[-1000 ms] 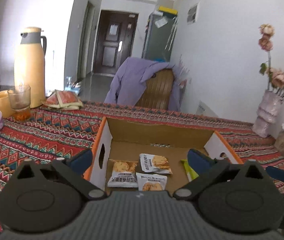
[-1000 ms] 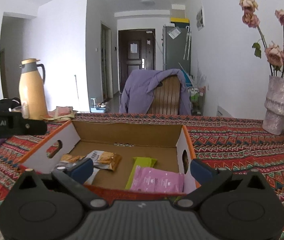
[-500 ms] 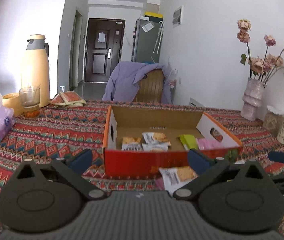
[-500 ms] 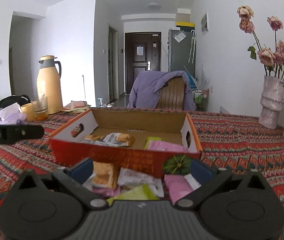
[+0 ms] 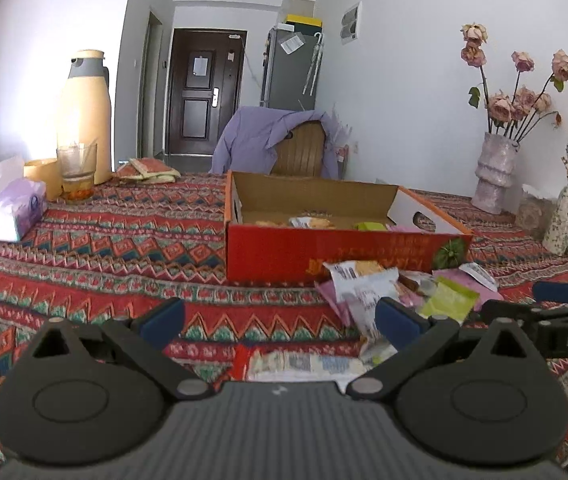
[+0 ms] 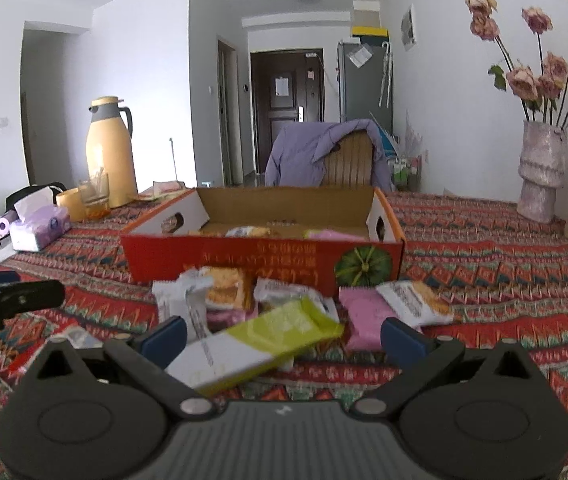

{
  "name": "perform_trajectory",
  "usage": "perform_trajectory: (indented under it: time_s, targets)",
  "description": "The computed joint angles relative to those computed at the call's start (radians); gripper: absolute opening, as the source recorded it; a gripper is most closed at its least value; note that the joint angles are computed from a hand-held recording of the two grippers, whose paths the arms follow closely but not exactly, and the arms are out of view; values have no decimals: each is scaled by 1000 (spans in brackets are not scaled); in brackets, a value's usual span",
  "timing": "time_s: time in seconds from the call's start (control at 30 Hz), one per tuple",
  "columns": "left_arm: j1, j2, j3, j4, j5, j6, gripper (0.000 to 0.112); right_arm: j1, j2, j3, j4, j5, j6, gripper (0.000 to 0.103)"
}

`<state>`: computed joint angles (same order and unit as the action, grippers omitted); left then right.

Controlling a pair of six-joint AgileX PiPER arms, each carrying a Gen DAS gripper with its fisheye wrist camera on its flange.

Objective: Organize snacks
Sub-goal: 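Withdraw both grippers from the box back toward the snack pile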

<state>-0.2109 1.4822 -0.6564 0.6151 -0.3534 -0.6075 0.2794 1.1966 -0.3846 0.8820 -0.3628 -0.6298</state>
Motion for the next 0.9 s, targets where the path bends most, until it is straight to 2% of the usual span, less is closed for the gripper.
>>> perform_trajectory:
  time_s: [0.27,0.53,0.63,0.73,0.9]
  targets:
    - [3,14,-10,35,2,-29,103,40,62,-36,98,-7,-73,103]
    - [12,15,-10,51,12,-45,103,38,213,-195,372,40,-322,103]
    - [18,16,-12,67,13,-62,103,71,295,-280,581,-7,-514,103]
    - [22,15,-11,84,14,-74,103,91,349,-330,676,-35,-598,103]
    - [25,23,-19,119,33,-112,103,95,343,-313,677,-47,-598,103]
